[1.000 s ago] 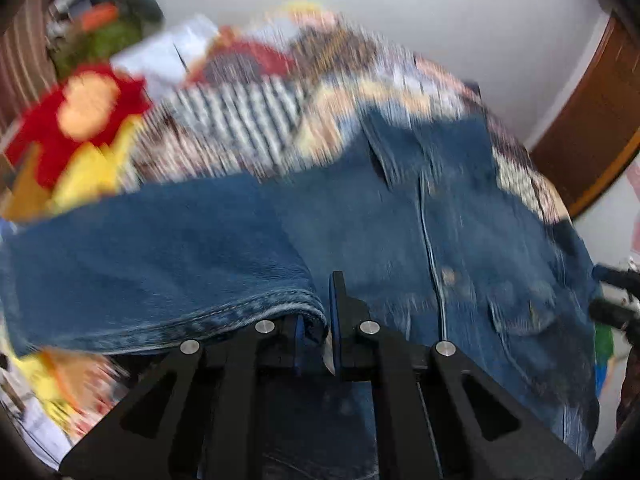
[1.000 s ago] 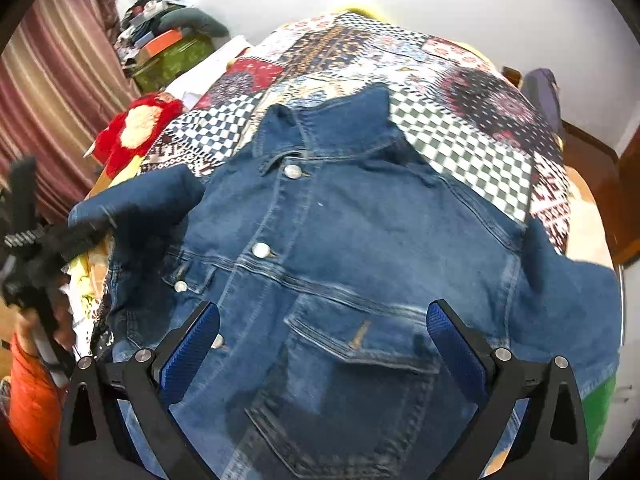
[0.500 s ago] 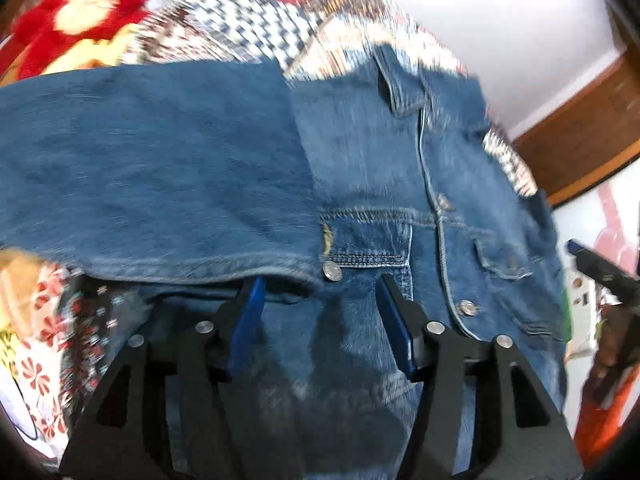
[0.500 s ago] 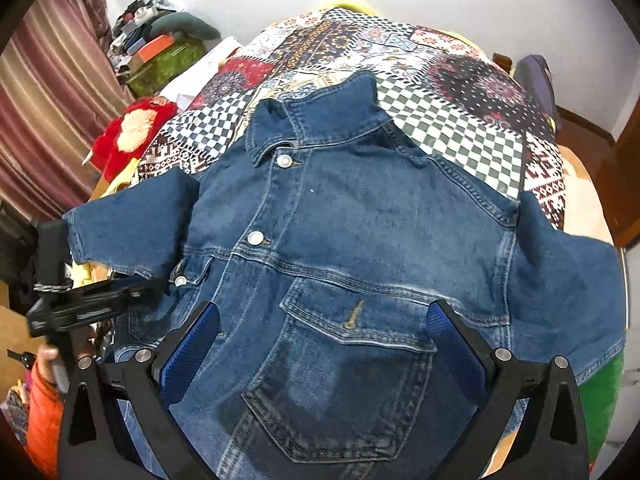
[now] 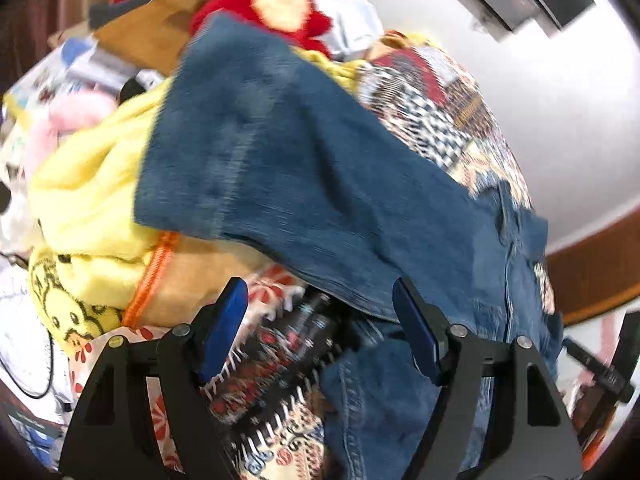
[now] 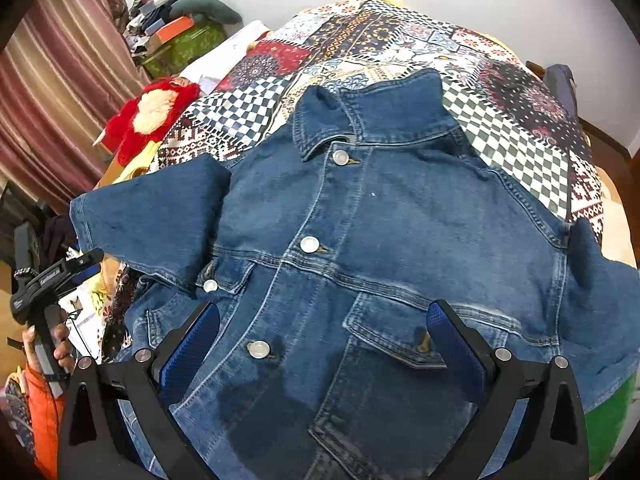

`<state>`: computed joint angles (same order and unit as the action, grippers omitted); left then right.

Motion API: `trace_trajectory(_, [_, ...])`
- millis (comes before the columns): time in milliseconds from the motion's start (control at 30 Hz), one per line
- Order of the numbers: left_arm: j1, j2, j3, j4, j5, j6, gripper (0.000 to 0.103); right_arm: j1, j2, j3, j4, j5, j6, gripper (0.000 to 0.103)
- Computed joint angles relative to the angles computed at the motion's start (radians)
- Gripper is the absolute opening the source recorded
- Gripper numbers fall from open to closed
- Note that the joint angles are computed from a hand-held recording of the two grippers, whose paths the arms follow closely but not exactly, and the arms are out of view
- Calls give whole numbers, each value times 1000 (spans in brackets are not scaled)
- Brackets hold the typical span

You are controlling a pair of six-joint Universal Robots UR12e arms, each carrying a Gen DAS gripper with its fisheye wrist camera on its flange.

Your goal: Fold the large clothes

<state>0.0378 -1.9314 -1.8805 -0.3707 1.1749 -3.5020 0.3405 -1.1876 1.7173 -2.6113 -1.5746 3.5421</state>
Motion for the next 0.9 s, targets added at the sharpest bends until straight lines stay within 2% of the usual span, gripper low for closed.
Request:
trace_trajectory(133, [23, -31, 5, 61, -69, -53, 74, 8, 11, -17, 20, -35, -19, 103])
trace_trajectory(200, [26, -51, 22, 77, -77, -77, 74, 7, 14, -22, 27, -37, -21, 103])
trace_trajectory(267, [25, -64, 38, 64, -55, -90, 71, 3, 14, -20, 27, -31, -20, 103])
trace_trajectory(333, [12, -71, 56, 33, 6, -94, 54, 1, 12, -16, 23, -28, -15, 103])
trace_trajectory(367, [2, -71, 64, 19, 44, -86, 50, 0, 10, -13, 20, -27, -13, 103])
trace_trajectory(433, [-15, -67, 68, 18, 108, -71, 28, -3, 6, -6, 13, -24, -8, 103])
trace_trajectory(467, [-24, -60, 69, 11, 139, -57, 21, -5, 3, -2, 10, -24, -4, 103])
trace_trajectory(500, [-34, -51, 69, 9, 171, -40, 7, -7, 0, 2, 7, -23, -1, 103])
trace_trajectory(667, [-89, 4, 60, 91, 333, 70, 4, -17, -21, 33, -23, -14, 11, 103])
trace_trajectory(900, [-150, 42, 109, 213, 293, 196, 4, -36, -59, 90, -98, -7, 34, 103])
